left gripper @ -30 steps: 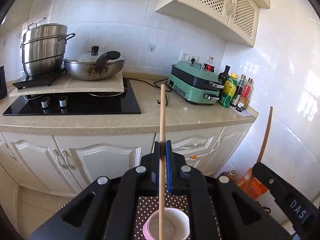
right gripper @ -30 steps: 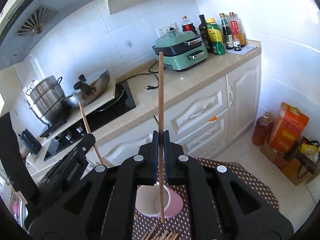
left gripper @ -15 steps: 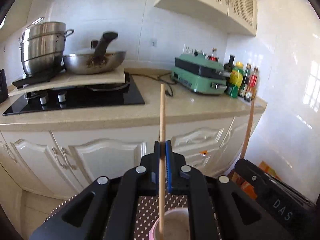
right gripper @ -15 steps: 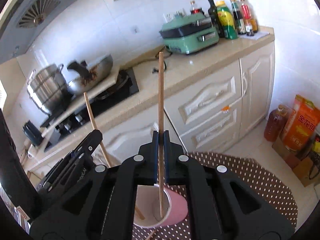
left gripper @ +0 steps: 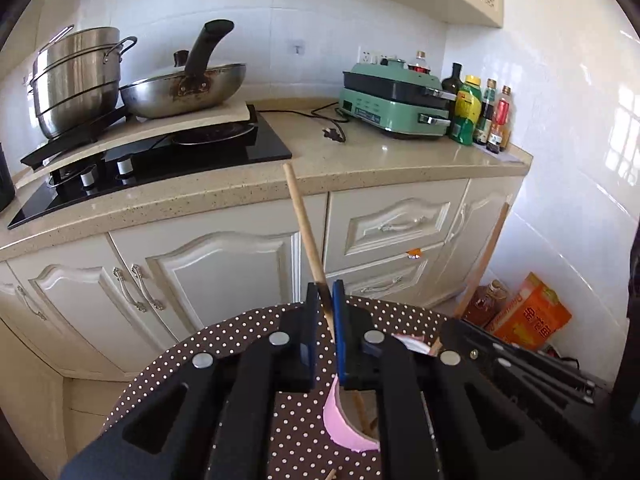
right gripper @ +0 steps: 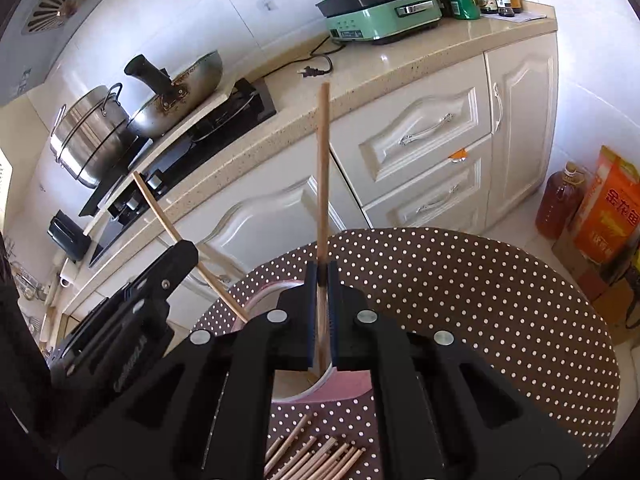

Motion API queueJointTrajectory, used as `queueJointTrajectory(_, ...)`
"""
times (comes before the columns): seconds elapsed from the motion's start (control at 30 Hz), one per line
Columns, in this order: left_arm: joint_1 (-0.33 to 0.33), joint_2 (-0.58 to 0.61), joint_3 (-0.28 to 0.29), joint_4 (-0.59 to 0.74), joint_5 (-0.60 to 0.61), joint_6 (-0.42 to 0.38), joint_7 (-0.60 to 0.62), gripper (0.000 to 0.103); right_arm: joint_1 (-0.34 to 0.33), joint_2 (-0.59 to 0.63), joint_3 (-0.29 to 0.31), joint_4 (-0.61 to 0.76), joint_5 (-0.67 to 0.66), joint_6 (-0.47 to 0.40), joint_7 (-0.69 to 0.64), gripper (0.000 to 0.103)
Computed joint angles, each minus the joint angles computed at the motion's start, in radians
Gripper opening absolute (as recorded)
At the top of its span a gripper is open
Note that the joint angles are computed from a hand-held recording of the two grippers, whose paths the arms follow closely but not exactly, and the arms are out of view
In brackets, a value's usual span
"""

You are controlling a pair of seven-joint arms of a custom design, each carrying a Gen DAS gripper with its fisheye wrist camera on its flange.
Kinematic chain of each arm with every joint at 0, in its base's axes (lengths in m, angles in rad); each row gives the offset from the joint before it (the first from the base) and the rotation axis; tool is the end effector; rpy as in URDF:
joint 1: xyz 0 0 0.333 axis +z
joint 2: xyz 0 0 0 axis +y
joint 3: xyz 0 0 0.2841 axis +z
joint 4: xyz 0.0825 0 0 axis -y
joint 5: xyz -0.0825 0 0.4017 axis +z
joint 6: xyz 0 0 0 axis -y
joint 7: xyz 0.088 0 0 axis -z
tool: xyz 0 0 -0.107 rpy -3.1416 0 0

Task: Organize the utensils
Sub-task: 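Lower the right tool's chopstick into the pink cup and open while the left tool does the same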

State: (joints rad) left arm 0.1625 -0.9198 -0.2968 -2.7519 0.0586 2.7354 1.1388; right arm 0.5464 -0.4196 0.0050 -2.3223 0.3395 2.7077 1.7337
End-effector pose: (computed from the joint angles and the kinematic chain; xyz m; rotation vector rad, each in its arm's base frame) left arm 0.3753 -0.0585 0.5352 -1.8581 1.4330 -0.7564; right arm 0.4350 0.2542 0.5606 -1.7433 1.5140 -0.1193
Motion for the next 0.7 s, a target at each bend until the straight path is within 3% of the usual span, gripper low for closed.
queueJointTrajectory(0.37, -0.048, -0.049, 0.023, -0.042, -0.003, -0.052, 0.092, 0.008, -0.012, -0.032, -0.008, 0.0, 0.008, -0.089, -0.03, 0.008)
queueJointTrajectory(0.43, -0.053, -0.05, 0.027, -0.037, -0.009, -0.074, 0.095, 0.013, -0.035, -0.032, 0.011, 0.012, -0.032, -0.132, -0.006, 0.018)
queueJointTrajectory(0.5, -0.065, -0.041, 0.04, -0.028, -0.018, -0.095, 0.109, 0.029, -0.052, -0.037, 0.023, 0.021, -0.057, -0.178, 0.025, 0.046)
queueJointTrajectory(0.7, -0.051, -0.061, 0.029, -0.027, -0.007, -0.137, 0.102, 0.029, -0.067, -0.081, 0.032, -0.007, -0.099, -0.175, 0.068, 0.048)
